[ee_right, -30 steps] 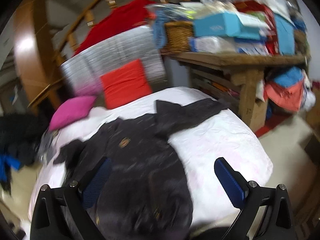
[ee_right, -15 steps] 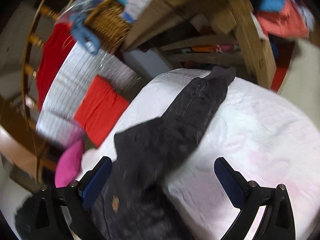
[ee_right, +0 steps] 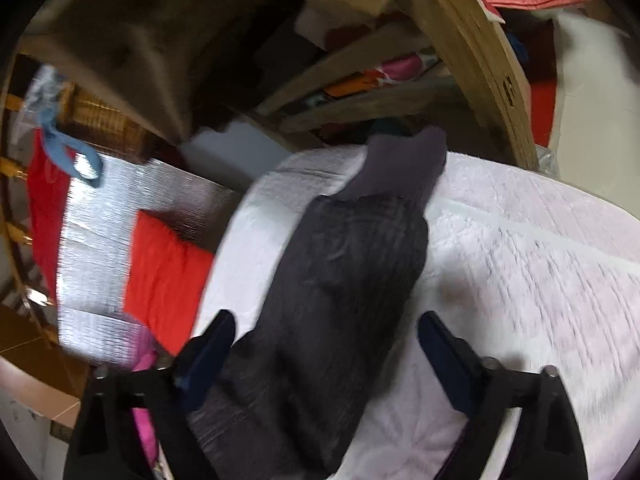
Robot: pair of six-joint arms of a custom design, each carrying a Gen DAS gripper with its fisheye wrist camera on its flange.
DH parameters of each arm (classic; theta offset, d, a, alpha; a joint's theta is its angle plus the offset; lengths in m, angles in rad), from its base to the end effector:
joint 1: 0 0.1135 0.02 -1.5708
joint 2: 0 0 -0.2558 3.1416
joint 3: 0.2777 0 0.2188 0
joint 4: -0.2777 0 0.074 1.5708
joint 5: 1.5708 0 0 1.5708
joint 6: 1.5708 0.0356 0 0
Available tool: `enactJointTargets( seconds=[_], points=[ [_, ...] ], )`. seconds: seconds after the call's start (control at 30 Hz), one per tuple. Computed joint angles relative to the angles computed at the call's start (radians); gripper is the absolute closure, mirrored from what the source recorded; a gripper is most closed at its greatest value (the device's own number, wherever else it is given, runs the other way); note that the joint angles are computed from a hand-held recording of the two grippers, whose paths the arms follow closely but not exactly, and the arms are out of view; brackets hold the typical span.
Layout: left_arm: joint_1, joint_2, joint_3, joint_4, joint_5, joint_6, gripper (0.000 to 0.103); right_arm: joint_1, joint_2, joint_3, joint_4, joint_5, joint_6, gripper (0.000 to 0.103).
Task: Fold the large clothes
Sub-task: 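Grasp the black jacket's sleeve cuff with the right gripper, then lift the sleeve with the right gripper and lay it across the jacket body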
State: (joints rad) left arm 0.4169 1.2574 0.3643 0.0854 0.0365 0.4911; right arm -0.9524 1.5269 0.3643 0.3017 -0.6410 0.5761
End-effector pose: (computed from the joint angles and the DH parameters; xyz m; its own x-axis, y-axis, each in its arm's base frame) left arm 0.1793 0.0780 0.1513 -0.7627 0.1777 -0.6219 -0.0249 0.9528 0.3027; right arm 0.1415 -0.1622 0.1220 -0.1360 0.9444 -0.2995 0.5977 0.3193 0.7354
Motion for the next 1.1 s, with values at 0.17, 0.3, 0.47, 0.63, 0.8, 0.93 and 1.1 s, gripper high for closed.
enactJointTargets(
  seconds=[0.17,0.3,0.47,0.63,0.8,0.93,1.1],
  points=[
    [-0.035,-0.011,-0.051,0.082,-0.024,0.001,0.000,0.084,0.113,0.038,0.074,0.140,0.009,0.055],
    [-0.076,-0.017,-0.069,0.107,-0.047,-0.010,0.000,0.148,0.079,0.032,0.059,0.225,0.001,0.086],
    [-0.083,-0.042,-0.064,0.103,-0.040,-0.033,0.000,0.305,-0.182,0.005,-0.063,0.366,-0.014,0.089],
    [-0.077,-0.007,-0.033,0.109,-0.042,-0.047,0.000,0.673,-0.520,0.035,-0.255,0.574,0.055,0.089],
    [-0.025,0.089,0.044,0.020,0.007,-0.022,0.000,1.112,-0.572,0.098,-0.289,0.789,0.147,0.089],
    [-0.003,0.219,0.085,-0.046,0.022,0.048,0.000,1.267,-0.510,0.083,-0.227,0.766,0.277,0.089],
    [0.022,0.225,0.004,0.074,0.045,0.096,0.000,1.011,-0.542,-0.033,-0.161,0.448,0.400,0.084]
  ],
)
